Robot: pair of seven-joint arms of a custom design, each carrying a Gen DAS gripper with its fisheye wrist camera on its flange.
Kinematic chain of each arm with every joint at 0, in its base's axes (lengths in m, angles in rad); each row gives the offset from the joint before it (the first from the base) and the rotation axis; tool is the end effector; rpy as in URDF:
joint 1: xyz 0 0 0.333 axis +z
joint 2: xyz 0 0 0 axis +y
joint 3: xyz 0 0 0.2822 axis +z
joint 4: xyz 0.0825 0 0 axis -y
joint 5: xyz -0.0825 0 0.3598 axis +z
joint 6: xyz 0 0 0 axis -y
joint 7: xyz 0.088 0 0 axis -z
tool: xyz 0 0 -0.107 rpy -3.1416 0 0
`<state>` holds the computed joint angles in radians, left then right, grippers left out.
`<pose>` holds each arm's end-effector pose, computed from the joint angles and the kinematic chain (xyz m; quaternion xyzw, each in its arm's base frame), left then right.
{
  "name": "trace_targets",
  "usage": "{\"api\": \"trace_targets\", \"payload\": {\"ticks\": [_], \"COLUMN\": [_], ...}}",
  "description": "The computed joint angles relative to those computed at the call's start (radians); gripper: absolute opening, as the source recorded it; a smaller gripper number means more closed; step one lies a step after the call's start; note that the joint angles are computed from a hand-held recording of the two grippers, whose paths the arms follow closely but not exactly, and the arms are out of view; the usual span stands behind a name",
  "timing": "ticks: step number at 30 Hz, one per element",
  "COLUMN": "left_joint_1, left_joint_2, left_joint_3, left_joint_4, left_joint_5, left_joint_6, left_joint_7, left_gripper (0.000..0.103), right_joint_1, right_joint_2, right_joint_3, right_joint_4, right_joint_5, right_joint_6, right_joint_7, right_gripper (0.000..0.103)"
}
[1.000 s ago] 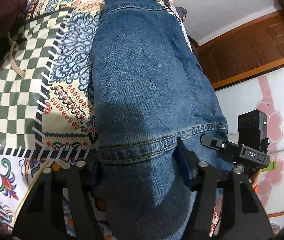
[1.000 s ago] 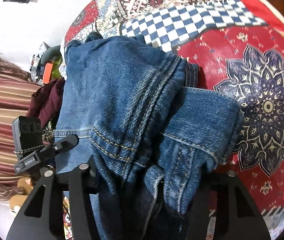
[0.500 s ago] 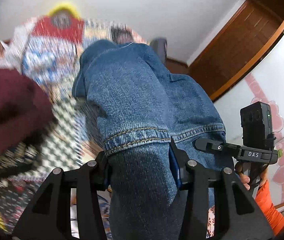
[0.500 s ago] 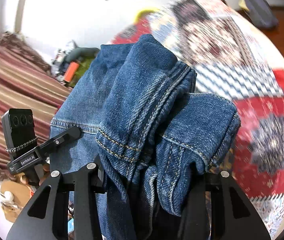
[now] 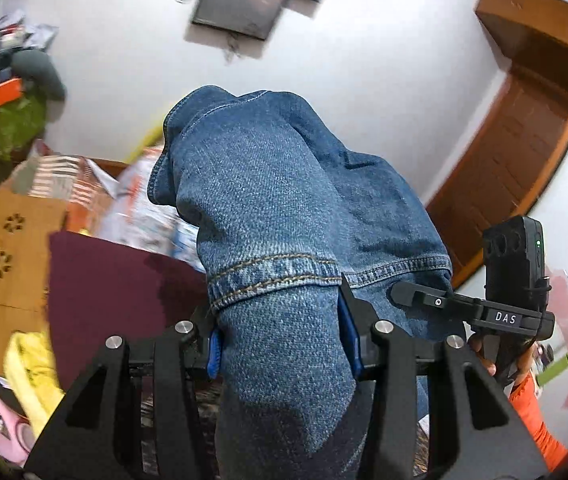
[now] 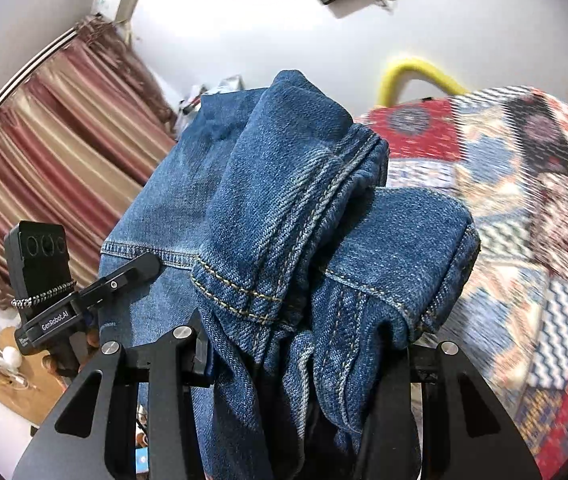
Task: Fold large clothes
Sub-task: 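Carry the jacket bundle onto the maroon clothes pile and release it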
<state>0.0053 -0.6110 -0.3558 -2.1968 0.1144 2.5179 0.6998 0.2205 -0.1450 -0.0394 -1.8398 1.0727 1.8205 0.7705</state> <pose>0.3781 -0.1869 0.6758 -0.7486 0.4845 -0.3927 0.2248 0.4930 0.1621 0.6092 -0.7920 0.3396 0.1835 0.4730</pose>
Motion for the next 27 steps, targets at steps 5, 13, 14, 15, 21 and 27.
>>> {"api": "trace_targets", "payload": {"ticks": [5,13,14,15,21,27], "left_joint_1": [0.023,0.093,0.098,0.094,0.156,0.22], "left_joint_2": [-0.086,-0.064,-0.062,-0.068,-0.118,-0.085], "left_joint_3": [0.089,0.198,0.212,0.231,0.118,-0.034], "left_joint_4": [-0.129,-0.29,-0.316,-0.352,-0.351,-0.226], "left_joint_5": [-0.03,-0.153,-0.172,-0.196,-0.134,0.129], "left_joint_6": [0.006,-0.009,0.003,0.041,-0.024,-0.232], "left_joint_7": [0.047,0.118,0.129,0.151,0.164,0.071], "left_gripper": [0.046,0.051,0.052,0.054,0.065,0.07], "right_joint_1": [0.06,0.118,0.113,0.106,0.093,0.119], "right_joint_2": [0.095,0.374,0.412,0.454,0.412,0.266], "right_joint_3": [0.074,0.186,0.195,0.205,0.233,0.213], "right_joint_4": [0.071,0.247,0.277,0.307,0.284,0.172], "right_joint_5": [-0.012,-0.135,-0.152,-0.163,-0.259,-0.394], "right_joint_6": [0.076,0.155,0.137,0.118,0.15,0.239], "right_joint_7": [0.04,0.28,0.314,0.34,0.265,0.234], "right_gripper": [0.041,0.046,0.047,0.048,0.059,0.06]}}
